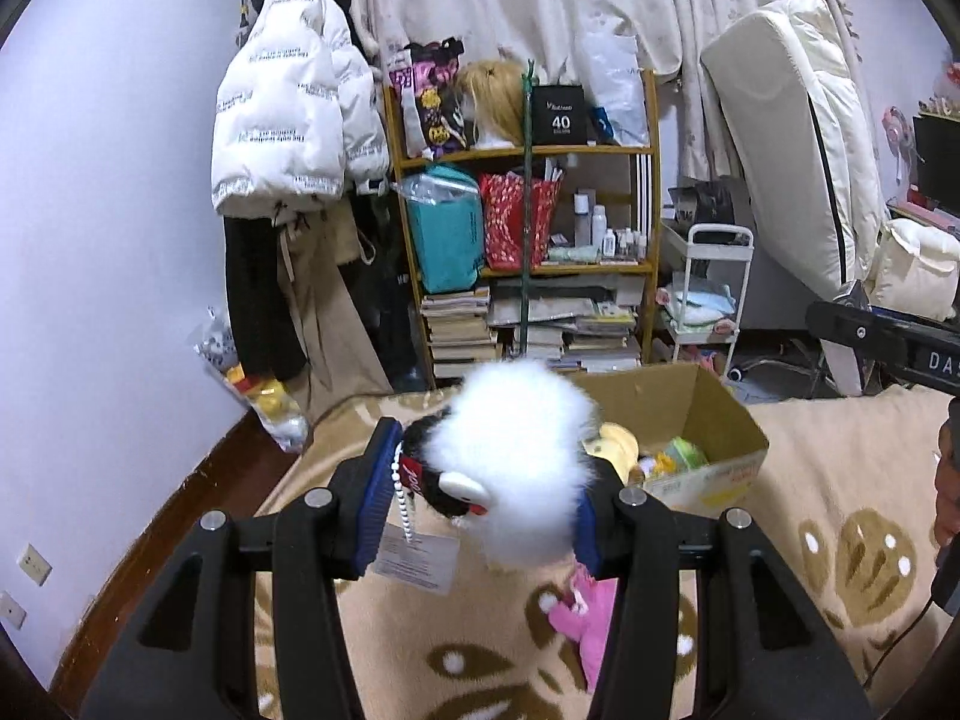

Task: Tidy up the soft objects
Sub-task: 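Lift the tissue pack with the right tool while the left tool carries the white plush over the box, then open the right tool to drop the tissue pack while the left tool releases the plush into the box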

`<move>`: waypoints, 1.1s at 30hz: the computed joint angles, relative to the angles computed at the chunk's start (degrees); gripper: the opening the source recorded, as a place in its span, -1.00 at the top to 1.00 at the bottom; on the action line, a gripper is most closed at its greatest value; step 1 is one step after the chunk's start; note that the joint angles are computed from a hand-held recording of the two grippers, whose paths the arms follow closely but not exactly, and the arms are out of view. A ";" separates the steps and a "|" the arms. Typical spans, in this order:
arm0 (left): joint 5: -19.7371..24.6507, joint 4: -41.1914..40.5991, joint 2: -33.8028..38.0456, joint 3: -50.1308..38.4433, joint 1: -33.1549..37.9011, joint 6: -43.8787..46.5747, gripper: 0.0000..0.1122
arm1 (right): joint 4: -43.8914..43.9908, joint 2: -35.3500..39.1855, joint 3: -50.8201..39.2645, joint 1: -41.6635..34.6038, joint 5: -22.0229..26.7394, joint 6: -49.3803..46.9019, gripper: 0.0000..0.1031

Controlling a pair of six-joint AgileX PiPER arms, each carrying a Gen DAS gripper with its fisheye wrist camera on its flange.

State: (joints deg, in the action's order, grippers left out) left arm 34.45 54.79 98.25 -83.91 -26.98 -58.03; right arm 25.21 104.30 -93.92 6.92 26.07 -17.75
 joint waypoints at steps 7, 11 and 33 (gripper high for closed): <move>1.21 -6.36 5.26 -11.12 1.69 9.46 0.15 | 0.68 1.73 -3.74 0.28 -1.25 -2.42 -0.48; 1.73 -6.96 8.07 -16.02 1.86 11.12 0.15 | 0.32 3.86 -7.00 0.43 -0.37 -2.53 -0.48; -2.34 -8.22 15.97 -23.08 2.99 12.53 0.13 | 6.52 12.01 -12.13 0.24 -2.59 -7.97 -0.48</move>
